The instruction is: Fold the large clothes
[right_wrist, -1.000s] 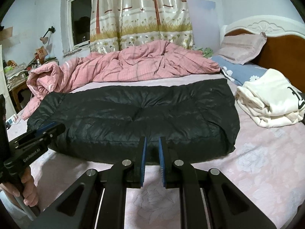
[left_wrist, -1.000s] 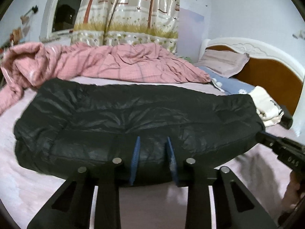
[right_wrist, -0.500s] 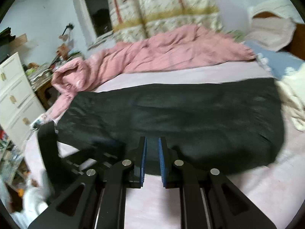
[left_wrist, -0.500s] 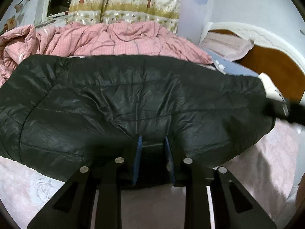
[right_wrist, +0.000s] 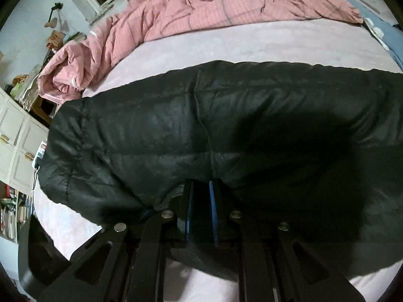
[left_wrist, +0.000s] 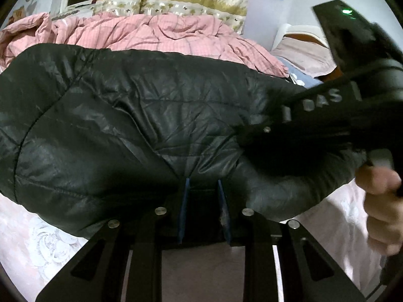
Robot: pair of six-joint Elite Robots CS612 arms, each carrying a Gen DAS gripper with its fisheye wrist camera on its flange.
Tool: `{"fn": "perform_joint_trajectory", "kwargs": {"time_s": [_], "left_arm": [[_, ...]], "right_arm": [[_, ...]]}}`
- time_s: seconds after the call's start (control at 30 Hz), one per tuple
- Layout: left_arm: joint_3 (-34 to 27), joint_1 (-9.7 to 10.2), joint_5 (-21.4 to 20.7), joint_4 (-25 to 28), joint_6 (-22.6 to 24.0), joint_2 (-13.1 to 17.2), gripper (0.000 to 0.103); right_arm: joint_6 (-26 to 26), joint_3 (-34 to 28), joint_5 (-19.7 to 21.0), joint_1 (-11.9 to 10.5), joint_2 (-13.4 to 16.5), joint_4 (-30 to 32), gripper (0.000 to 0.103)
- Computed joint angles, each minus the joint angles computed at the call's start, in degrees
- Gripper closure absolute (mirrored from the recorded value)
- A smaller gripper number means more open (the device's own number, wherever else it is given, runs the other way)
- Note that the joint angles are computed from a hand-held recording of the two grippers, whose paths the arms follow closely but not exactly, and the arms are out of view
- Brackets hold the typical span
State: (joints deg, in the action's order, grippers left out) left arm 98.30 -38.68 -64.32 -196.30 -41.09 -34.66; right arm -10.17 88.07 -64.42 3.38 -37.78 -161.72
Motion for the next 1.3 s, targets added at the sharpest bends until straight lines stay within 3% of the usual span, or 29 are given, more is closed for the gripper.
{"fn": "perform_joint_trajectory", "kwargs": {"time_s": [0.17, 0.33, 0.53, 0.63, 0.67, 0.77, 0.83, 0.9, 0.97, 1.03, 1.1, 1.17, 1.2, 1.27, 1.3], "left_arm": [[-0.3, 0.31, -0.9, 0.4, -0.4, 0.0, 0.080], [-0.2, 0.36, -1.1, 0.3, -0.8, 0.1, 0.080], [-0.3, 0.25, -0.5, 0.2, -1.1, 0.1, 0.080], [-0.3, 0.06, 0.0, 1.0, -1.0, 0.0, 0.080], [-0.3, -0.12, 0.6, 1.3, -0.8, 0.0, 0.080], [-0.2, -0.48, 2.1, 1.2, -0.2, -0.1, 0.080], [-0.1, -0.52, 2.3, 0.6, 0.1, -0.2, 0.080], [0.1, -0.47, 2.1, -0.2, 0.4, -0.3, 0.081], [0.3, -0.50, 2.2, -0.7, 0.6, -0.4, 0.077], [0.7, -0.69, 2.7, -2.2, 1.3, -0.5, 0.069], [1.6, -1.36, 5.3, -3.8, 2.1, -1.0, 0.059], [3.0, -2.75, 11.0, -5.4, 3.4, -1.6, 0.043], [3.5, -3.44, 14.0, -6.6, 4.3, -1.7, 0.041], [4.6, -4.71, 19.7, -7.5, 5.1, -2.3, 0.030], [5.4, -5.17, 21.2, -7.7, 4.2, -2.8, 0.025]], "right_arm": [[1.0, -4.8, -3.5, 1.4, 2.4, 1.8, 0.090], [5.5, -8.9, -6.4, 2.2, 5.3, 0.0, 0.103], [8.6, -13.7, -4.0, 1.9, 7.6, 1.6, 0.103], [6.1, -9.8, -9.0, 2.7, 5.7, -7.2, 0.103], [4.2, -6.4, -8.2, 2.5, 4.4, -12.9, 0.103], [1.6, 3.6, 0.8, -0.3, 0.2, -24.7, 0.101], [0.6, 10.2, 3.4, -2.2, -2.4, -30.7, 0.089], [0.1, 14.7, 4.2, -3.7, -3.8, -35.4, 0.058], [0.9, 18.3, 3.4, -4.9, -4.8, -39.2, 0.035], [2.2, 20.8, 4.1, -6.6, -5.5, -41.0, 0.032], [3.5, 21.9, 4.9, -8.0, -5.7, -40.3, 0.019], [6.7, 22.6, 5.0, -9.4, -5.6, -39.8, 0.016], [8.2, 22.8, 4.9, -9.9, -5.6, -38.9, 0.016], [11.9, 23.9, -1.3, -9.7, -5.9, -38.7, 0.016], [12.8, 24.9, -3.2, -9.7, -5.8, -41.7, 0.016]]}}
